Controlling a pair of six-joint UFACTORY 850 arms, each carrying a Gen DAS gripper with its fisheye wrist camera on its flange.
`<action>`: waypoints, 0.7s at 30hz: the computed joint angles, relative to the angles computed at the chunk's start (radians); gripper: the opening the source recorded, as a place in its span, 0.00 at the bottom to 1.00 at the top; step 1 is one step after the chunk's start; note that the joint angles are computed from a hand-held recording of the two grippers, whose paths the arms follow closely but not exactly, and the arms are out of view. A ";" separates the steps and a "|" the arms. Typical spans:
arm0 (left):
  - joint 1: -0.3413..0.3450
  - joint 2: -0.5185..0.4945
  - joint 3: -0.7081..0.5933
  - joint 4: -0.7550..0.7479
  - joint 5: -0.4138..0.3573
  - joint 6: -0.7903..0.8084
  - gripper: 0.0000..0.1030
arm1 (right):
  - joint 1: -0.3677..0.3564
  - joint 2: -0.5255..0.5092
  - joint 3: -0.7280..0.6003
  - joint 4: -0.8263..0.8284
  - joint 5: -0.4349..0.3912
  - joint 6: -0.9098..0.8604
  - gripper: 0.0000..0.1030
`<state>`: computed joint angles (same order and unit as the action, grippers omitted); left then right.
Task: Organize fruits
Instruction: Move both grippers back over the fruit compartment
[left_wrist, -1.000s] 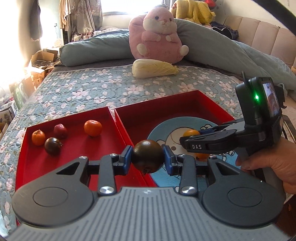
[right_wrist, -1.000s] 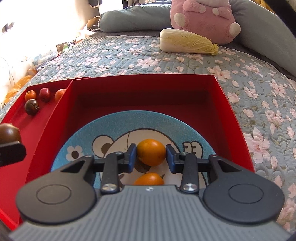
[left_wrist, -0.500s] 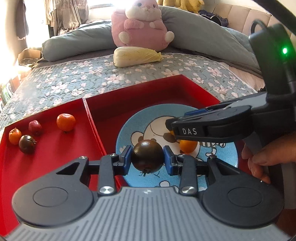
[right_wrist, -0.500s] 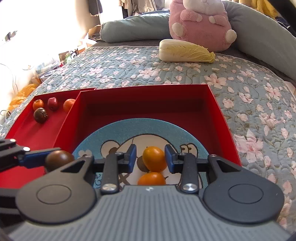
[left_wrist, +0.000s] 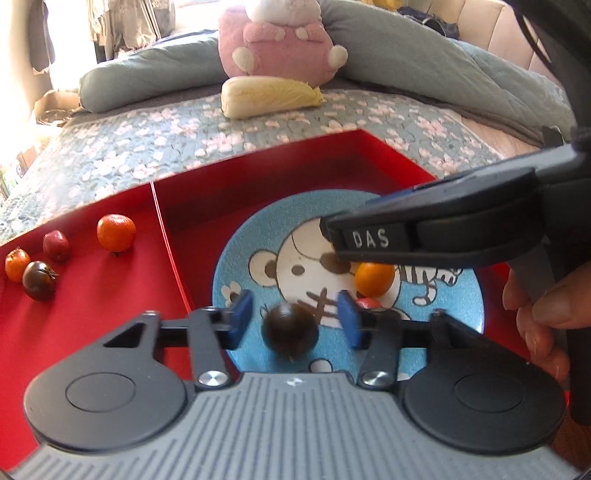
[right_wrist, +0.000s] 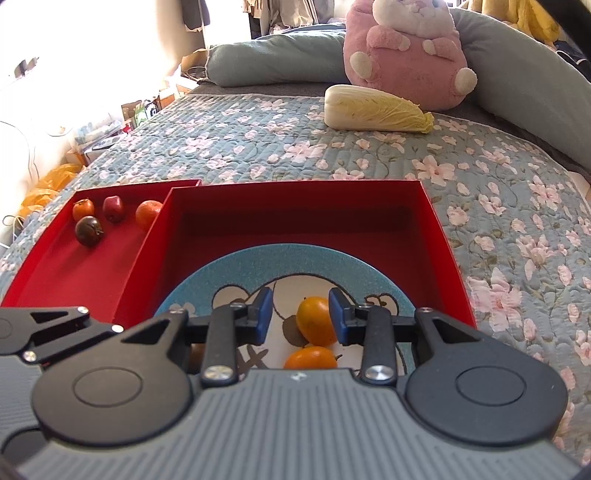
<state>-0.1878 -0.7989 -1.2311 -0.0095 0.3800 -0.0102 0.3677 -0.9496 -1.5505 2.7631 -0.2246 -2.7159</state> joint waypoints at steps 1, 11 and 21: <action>-0.002 0.006 0.008 -0.011 0.018 0.008 0.70 | 0.000 0.001 0.001 0.000 0.001 0.001 0.36; 0.022 0.070 0.072 0.081 0.066 -0.062 0.72 | 0.014 0.019 0.011 0.079 0.005 -0.085 0.36; 0.156 0.112 0.111 -0.102 0.093 0.144 0.72 | 0.045 0.021 -0.022 -0.079 -0.060 0.067 0.35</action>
